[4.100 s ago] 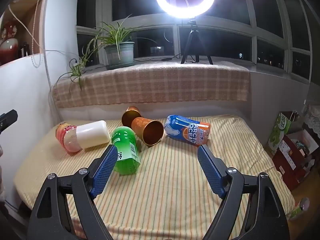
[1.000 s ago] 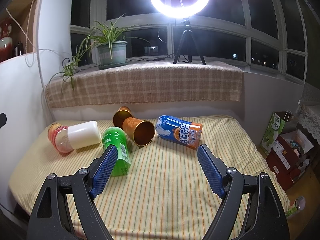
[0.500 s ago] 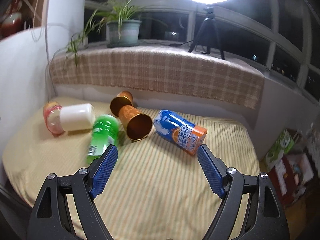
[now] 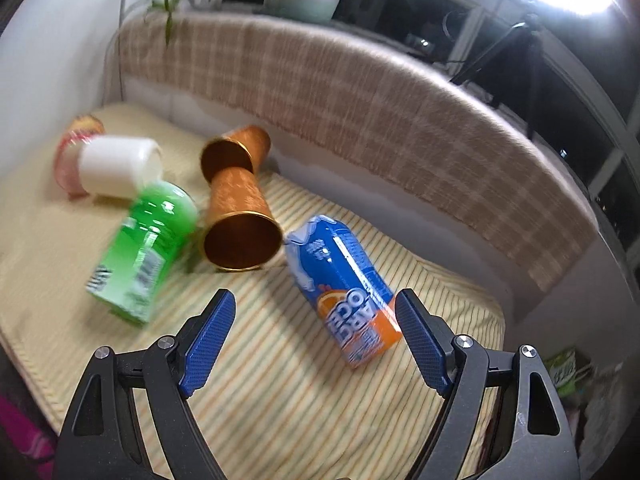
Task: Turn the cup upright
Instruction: 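Move the right gripper down onto the lying blue Arctic Ocean can and close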
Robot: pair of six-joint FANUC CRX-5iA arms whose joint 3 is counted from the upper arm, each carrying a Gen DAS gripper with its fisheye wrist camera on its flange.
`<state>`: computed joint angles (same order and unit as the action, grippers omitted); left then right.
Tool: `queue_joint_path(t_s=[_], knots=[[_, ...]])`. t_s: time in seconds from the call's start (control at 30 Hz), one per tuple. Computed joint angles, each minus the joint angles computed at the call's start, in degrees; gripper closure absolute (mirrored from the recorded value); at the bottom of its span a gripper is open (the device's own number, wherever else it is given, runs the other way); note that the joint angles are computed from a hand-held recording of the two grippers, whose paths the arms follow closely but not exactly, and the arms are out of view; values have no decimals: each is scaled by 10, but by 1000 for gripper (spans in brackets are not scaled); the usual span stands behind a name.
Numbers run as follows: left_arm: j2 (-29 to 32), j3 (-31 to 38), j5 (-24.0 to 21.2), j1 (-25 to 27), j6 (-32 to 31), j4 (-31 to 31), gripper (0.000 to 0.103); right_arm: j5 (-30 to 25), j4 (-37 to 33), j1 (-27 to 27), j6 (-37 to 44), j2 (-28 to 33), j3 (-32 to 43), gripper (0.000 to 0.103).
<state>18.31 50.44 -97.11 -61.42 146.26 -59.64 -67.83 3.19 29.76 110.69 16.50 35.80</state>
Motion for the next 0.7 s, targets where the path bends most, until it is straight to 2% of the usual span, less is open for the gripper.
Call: queue_joint_path(t_s=[0.17,0.33,0.7], knots=[[-6,-6,-10,0,2,-1,0,-85,-10,-8,51,80,107,21],[-10,-11,-24,3,10,-2,0,-119,18,-4,79,128,157,21],[-12,-12,-37,6,10,-4,0,-127,61,7,117,170,180,23]])
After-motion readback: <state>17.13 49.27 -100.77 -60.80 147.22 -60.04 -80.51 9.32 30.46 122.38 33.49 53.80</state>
